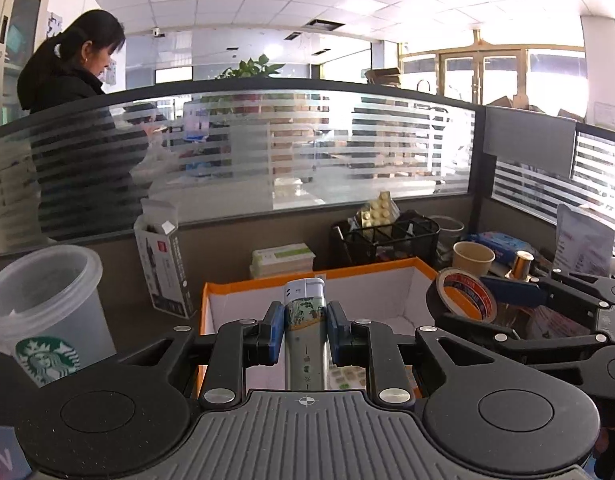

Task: Organize rigid objects
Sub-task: 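Open the left tool to drop the lighter while the right tool releases the tape into the box, then move both tools back toward the pens on the mat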

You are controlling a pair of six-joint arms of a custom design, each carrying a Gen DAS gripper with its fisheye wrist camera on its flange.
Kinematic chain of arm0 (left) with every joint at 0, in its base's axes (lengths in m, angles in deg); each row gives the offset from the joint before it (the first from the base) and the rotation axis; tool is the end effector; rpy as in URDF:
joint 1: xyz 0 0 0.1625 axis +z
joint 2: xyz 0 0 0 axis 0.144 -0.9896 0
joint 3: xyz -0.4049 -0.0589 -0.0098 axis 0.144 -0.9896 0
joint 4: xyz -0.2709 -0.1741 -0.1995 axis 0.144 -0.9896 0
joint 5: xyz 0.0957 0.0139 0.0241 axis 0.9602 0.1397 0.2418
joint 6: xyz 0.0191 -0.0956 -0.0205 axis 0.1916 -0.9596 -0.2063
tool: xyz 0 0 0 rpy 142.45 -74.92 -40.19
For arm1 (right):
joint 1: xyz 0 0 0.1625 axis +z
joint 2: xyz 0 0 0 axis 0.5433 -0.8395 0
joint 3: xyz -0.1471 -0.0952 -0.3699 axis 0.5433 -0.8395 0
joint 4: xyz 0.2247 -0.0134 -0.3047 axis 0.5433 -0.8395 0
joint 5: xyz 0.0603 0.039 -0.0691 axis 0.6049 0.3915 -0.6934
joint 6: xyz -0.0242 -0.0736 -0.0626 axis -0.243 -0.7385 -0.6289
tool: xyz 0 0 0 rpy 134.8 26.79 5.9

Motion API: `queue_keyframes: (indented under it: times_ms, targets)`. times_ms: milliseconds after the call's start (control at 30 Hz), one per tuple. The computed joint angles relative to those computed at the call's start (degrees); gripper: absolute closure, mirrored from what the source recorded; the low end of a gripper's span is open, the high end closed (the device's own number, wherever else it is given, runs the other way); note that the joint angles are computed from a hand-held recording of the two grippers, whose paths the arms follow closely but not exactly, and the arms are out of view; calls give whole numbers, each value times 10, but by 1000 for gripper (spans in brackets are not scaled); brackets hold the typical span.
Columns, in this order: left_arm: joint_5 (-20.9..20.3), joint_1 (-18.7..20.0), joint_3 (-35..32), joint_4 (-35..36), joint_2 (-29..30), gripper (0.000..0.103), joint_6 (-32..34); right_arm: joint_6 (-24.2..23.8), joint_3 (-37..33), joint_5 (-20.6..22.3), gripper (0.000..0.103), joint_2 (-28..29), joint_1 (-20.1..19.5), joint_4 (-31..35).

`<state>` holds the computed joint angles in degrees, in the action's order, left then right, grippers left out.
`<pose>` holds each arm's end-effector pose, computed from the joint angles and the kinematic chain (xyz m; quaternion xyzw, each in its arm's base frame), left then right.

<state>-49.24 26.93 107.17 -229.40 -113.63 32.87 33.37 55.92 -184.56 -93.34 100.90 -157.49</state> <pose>-0.1003 -0.3313 0.3979 0.3078 0.7932 -0.4562 0.2607 0.4180 -0.3232 0.0491 0.3796 -0.7557 0.4986 0.1902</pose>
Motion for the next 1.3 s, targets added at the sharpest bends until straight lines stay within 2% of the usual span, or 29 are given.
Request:
queue_keyframes:
  times_ms: [300,467,600,700,867,933,1000,1167,1267,1300]
  targets:
    - [-34,39,-23,-69,64,85,39,-12,-20,4,51,-2,-15,15]
    - [-58,77,-38,-92,100,85,51,-8,-27,9,51,2,-30,32]
    - [-76,112,-46,-93,123,85,49,27,-34,24,51,-2,-54,98]
    - [-90,132,-48,-86,129,85,44,39,-49,12,51,5,-67,145]
    - [-105,151,-52,-83,133,85,44,56,-68,-2,51,13,-74,198]
    - [-109,154,-52,-79,131,85,43,78,-65,14,50,8,-80,211]
    - [-109,153,-48,-72,123,85,38,78,-66,8,45,11,-78,205]
    - [-109,135,-32,-46,85,85,31,70,-53,-2,42,10,-70,165]
    - [-101,112,-13,-13,42,78,27,47,-22,5,42,0,-56,104]
    - [-98,104,-5,5,24,70,24,42,1,21,40,-12,-53,87]
